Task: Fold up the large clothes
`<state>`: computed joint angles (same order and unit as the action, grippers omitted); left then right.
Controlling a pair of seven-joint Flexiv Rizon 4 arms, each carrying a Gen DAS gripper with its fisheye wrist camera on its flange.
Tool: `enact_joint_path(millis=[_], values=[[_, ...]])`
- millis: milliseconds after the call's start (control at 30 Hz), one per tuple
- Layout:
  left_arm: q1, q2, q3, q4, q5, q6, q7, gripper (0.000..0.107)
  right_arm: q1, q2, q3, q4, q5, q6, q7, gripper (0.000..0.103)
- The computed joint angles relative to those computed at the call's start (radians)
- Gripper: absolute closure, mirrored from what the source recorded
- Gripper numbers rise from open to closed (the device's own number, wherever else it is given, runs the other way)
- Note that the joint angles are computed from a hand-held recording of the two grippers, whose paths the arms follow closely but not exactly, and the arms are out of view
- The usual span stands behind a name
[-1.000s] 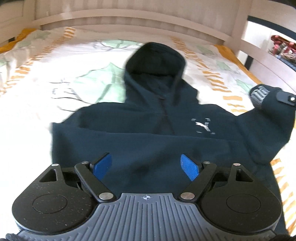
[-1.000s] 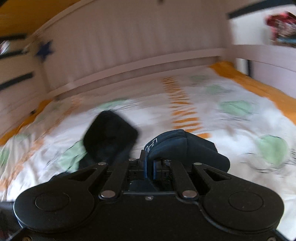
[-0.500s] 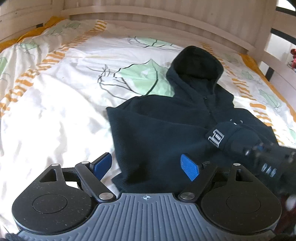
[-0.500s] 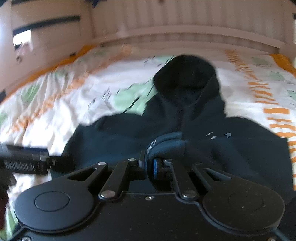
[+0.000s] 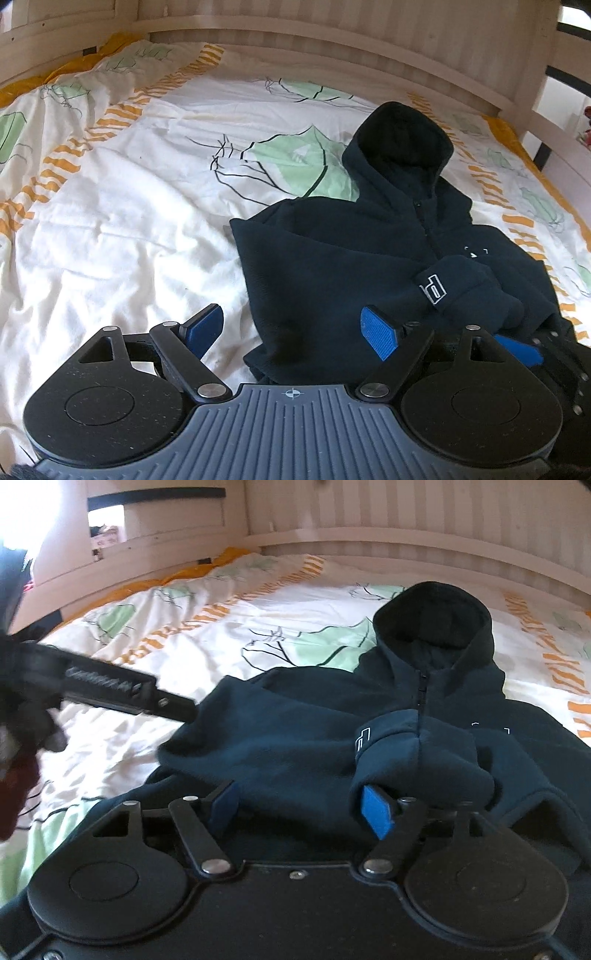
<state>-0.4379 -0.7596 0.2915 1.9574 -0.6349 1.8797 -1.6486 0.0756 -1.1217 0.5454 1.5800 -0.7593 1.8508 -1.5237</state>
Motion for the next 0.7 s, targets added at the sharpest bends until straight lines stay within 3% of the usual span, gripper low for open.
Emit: enact_joint_path(millis=[167,367,700], values=[[-0.02,-0.007,0.014,-0.019,-0.002,-0.017,0.002,0.026,-0.053,0.016,0.017,0.066,-0.027,0.06,0.009,0.026],[-0.07,-0.019,0.057,-0.046,-0.002,-0.052,-0.012,0.026,-0.092,0.037,-0.003,0.117,-0.07,0.115,0.103,0.021],[-0.103,-0.041,0.087,-0.097,0.065,-0.103,-0.065,0.026,-0.038,0.082,-0.16,0.167,0.003,0.246,0.239,0.021]])
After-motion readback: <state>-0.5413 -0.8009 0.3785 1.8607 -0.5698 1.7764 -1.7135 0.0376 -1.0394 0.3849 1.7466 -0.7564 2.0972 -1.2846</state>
